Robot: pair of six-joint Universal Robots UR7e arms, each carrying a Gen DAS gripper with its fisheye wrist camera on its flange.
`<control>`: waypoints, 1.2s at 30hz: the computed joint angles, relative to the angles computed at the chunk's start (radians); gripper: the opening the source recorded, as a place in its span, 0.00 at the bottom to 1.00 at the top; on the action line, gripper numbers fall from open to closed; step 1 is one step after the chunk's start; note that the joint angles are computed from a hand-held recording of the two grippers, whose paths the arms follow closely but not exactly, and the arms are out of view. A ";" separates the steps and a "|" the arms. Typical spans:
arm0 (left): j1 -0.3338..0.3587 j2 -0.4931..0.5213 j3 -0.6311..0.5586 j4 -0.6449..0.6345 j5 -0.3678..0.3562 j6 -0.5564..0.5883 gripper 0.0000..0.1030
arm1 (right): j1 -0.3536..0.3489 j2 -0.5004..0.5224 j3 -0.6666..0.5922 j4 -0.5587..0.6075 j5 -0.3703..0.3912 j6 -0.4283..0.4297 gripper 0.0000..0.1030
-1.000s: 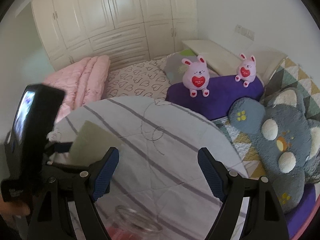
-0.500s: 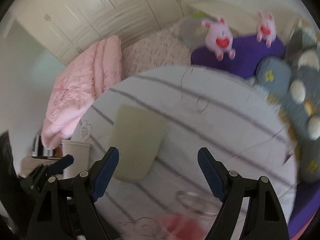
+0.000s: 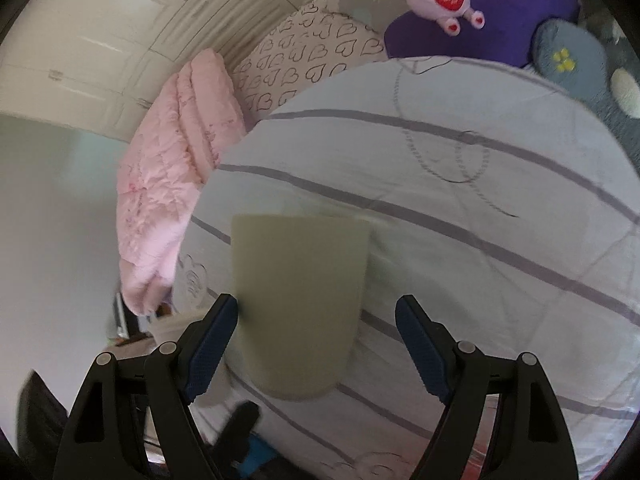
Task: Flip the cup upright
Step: 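Grasp the cup with the right gripper while the left gripper releases it, then rotate the held cup with the right gripper until its rim faces up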
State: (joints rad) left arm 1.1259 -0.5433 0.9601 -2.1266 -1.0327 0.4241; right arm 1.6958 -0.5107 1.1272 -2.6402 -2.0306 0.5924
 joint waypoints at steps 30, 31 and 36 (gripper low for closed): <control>0.013 0.093 -0.128 0.118 -0.006 -0.099 0.91 | 0.057 0.072 -0.005 -0.277 -0.228 -0.505 0.78; 0.013 0.092 -0.125 0.117 0.000 -0.101 0.91 | 0.062 0.077 -0.004 -0.289 -0.242 -0.528 0.78; 0.017 0.091 -0.129 0.131 -0.001 -0.123 0.91 | 0.079 0.087 0.019 -0.365 -0.281 -0.593 0.78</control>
State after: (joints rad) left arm 1.1429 -0.4523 0.8308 -1.9952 -1.0336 0.3014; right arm 1.7751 -0.4240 1.1462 -3.0048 -2.3118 -0.0009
